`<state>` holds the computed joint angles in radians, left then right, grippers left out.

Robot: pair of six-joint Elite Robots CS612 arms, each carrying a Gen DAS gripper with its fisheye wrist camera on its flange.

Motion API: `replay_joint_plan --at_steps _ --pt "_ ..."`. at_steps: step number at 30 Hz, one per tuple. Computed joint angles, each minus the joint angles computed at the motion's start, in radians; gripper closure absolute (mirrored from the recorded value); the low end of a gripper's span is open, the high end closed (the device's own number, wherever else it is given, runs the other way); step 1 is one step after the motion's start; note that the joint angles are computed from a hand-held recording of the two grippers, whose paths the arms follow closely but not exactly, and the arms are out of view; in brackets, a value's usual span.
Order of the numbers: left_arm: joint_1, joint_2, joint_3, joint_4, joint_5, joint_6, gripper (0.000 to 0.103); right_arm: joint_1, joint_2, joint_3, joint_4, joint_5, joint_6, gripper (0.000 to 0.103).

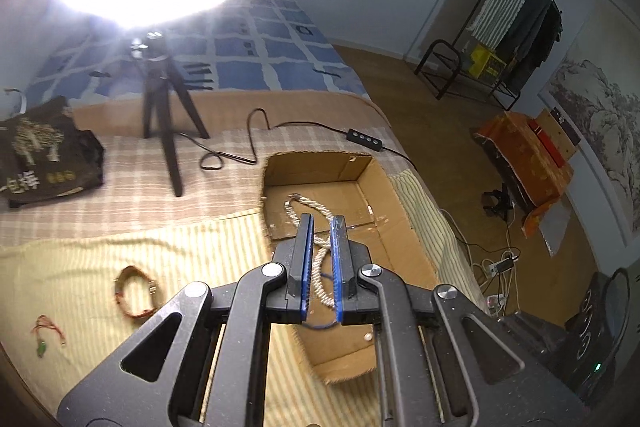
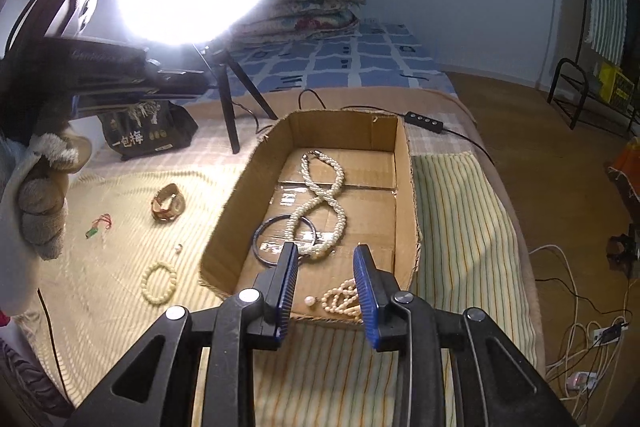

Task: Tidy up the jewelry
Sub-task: 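Open the left tool over the box while the right tool releases the pearl bracelet inside, then move the left tool to the green pendant while the right tool approaches the jade bead bracelet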

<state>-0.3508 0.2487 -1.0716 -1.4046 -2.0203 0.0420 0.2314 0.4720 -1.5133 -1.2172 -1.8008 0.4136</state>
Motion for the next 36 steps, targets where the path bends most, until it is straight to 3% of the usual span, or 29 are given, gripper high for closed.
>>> replay_joint_plan --at_steps 12,14,15,16,25,36 --pt "0.077 0.020 -0.112 0.067 0.057 0.079 0.097 0.051 -0.036 0.030 -0.036 -0.021 0.001 0.046" --pt "0.092 0.027 -0.134 0.077 0.075 0.093 0.089 0.062 -0.043 0.043 -0.047 -0.022 -0.004 0.040" --pt "0.102 0.033 -0.148 0.080 0.089 0.100 0.077 0.069 -0.048 0.053 -0.053 -0.017 -0.010 0.037" --pt "0.108 0.038 -0.158 0.082 0.094 0.105 0.071 0.073 -0.051 0.061 -0.056 -0.013 -0.015 0.036" --pt "0.187 0.069 -0.202 0.143 0.140 0.102 0.071 0.112 -0.083 0.155 -0.050 0.034 -0.051 0.033" --pt "0.253 0.078 -0.122 0.162 0.144 0.012 0.071 0.114 -0.090 0.225 -0.029 0.129 0.014 0.033"
